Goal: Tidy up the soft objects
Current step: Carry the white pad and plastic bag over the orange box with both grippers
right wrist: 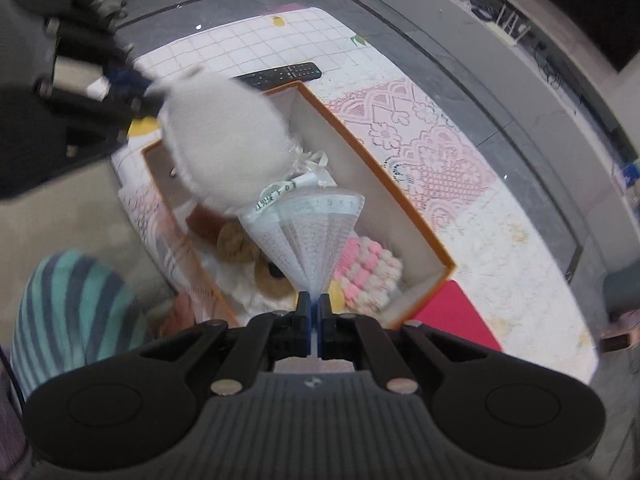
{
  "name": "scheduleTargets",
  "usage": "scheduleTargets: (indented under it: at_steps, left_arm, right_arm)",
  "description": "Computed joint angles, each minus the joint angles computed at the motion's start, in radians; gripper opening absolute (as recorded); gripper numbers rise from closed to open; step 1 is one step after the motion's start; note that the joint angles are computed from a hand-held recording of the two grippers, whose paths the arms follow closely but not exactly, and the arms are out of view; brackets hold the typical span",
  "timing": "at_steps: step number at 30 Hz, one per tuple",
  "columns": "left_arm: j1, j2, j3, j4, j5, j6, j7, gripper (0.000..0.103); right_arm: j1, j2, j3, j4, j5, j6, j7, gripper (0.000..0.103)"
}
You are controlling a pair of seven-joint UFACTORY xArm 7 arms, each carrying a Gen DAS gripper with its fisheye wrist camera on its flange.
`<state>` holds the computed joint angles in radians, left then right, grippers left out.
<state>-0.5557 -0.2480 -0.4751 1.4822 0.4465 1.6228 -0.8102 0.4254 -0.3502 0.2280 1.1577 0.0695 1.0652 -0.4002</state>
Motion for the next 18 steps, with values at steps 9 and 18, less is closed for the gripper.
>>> scheduleTargets:
  at_steps: [9,18]
  left_arm:
    - [0.028,-0.014,0.072,-0.143,-0.146,-0.076,0.022,0.010]
    - [0.028,0.017,0.117,-0.198,-0.264,-0.074,0.123,0.010]
  right_arm:
    - [-0.024,0.204,0.012,0.038,-0.101,-0.083,0.158,0.000]
    - [-0.008,0.308,-0.004,0.044,-0.131,-0.114,0.191,0.000]
